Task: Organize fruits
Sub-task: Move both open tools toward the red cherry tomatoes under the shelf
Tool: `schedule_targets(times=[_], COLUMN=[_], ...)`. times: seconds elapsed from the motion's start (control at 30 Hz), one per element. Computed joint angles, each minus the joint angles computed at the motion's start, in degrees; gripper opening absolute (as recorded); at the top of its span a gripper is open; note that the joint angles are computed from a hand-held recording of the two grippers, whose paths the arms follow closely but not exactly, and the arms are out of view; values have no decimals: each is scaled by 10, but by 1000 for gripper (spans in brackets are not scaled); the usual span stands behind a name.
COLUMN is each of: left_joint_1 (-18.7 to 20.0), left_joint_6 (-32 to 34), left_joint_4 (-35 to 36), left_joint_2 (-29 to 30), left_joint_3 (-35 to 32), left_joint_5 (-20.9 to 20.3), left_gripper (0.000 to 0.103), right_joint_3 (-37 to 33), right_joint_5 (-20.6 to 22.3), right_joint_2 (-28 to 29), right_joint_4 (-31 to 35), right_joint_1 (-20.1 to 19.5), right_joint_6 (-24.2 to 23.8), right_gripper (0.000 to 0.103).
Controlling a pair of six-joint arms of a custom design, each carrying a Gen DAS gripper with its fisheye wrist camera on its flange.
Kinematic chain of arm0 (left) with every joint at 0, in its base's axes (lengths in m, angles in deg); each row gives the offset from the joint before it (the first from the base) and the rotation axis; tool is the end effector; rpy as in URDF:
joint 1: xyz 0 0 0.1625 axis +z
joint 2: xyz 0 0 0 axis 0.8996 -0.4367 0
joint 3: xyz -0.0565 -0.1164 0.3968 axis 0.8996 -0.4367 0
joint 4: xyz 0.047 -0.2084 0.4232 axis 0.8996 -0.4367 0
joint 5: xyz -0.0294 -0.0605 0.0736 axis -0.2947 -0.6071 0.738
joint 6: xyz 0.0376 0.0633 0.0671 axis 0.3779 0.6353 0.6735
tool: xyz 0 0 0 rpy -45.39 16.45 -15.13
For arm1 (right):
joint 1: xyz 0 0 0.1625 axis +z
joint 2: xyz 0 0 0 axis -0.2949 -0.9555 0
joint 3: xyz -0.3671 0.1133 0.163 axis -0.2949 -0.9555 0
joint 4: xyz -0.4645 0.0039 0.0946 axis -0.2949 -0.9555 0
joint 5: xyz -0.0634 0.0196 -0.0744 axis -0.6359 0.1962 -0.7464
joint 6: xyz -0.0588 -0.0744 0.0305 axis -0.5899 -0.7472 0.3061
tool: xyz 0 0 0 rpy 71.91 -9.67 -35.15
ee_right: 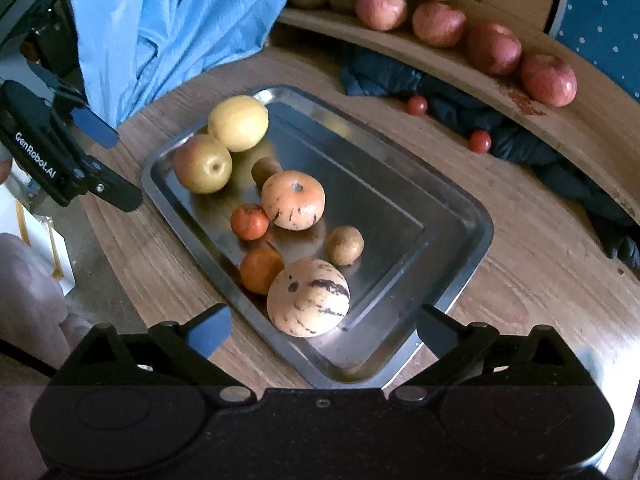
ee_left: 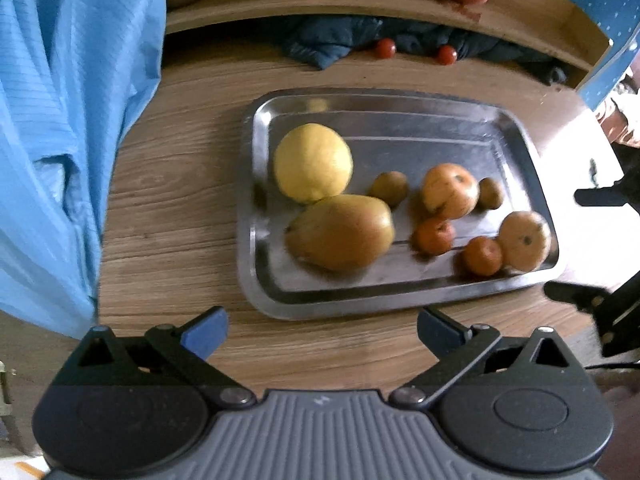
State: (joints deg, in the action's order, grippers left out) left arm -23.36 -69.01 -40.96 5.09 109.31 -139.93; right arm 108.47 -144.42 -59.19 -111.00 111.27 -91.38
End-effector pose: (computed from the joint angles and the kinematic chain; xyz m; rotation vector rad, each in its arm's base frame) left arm -0.2799 -0.4953 0.1039 0.1703 2.3869 -0.2420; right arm 0.1263 -0.5287 0.2373 0.9761 -2.4325 0.0824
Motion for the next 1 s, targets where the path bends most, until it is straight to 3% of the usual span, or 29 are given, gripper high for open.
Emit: schedule_targets(times=[0.5,1.0], left_joint_1=[16,34], left_joint_6=[46,122], left_joint_4=[22,-58], left_joint_2=[14,40], left_joint_3=[-31,-53], left_joint_5=[36,44], left_gripper=[103,103], right_joint_3=[-16,-43], right_joint_5=[-29,-36], right_joint_2=[25,57], right_joint_4=[-3,-23], right_joint_1=[7,13], right_joint_6=[29,26], right_gripper=[102,102])
